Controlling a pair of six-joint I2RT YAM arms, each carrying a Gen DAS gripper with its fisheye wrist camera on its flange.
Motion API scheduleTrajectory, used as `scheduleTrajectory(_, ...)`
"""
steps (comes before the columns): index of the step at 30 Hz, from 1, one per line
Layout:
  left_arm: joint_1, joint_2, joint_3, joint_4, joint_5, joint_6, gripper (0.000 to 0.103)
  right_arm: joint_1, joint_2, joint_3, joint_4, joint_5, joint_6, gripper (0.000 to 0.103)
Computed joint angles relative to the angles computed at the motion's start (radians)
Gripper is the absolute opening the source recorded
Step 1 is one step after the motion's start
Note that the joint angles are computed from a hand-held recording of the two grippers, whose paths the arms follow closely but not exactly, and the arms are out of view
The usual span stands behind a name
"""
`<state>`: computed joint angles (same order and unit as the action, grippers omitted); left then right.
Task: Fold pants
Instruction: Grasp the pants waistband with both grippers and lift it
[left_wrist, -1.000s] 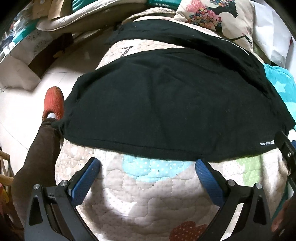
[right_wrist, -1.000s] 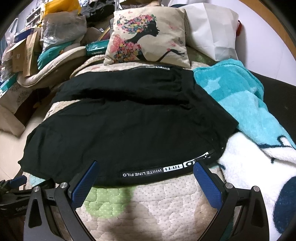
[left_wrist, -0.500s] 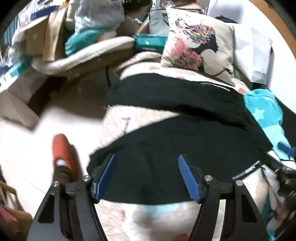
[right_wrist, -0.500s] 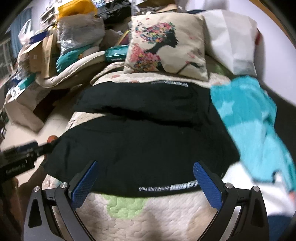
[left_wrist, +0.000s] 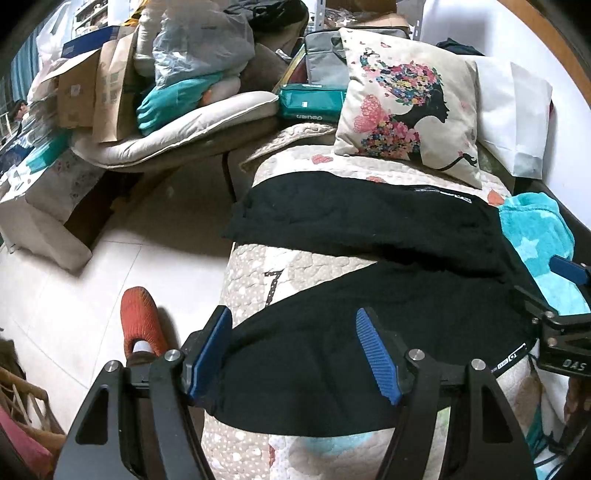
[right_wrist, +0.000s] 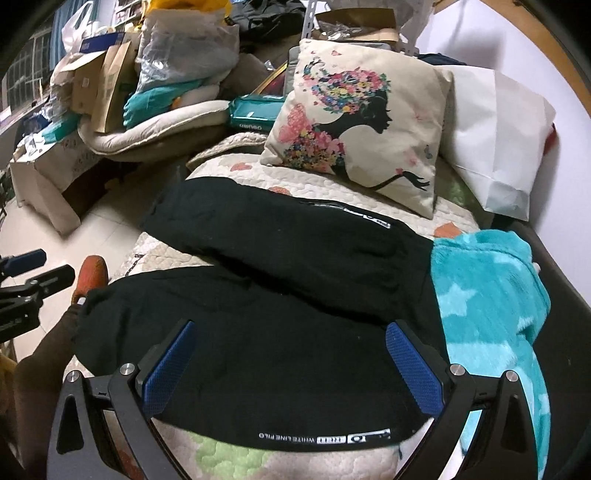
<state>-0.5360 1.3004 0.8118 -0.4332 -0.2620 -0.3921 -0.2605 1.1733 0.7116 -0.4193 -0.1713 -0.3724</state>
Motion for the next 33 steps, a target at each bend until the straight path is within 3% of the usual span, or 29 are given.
scheduleTrajectory(12,0.03,0.12,0.09,0.032,0.027,0.065,0.069,0.033,0.186,0.108,0.056,0.01,0.017,0.103)
scheduleTrajectory(20,0.107,0.28,0.181,0.094,0.106,0.151,0.07,0.005,0.383,0.256,0.074,-0.042,-0.034,0.103)
scheduleTrajectory(26,0.245,0.58,0.457,0.108,0.259,0.283,0.069,-0.035,0.673,0.567,-0.031,-0.123,-0.11,0.103)
scheduleTrajectory(33,0.336,0.967,0.948,-0.048,0.409,0.346,0.069,-0.043,1.026,1.038,-0.217,-0.156,-0.096,0.103)
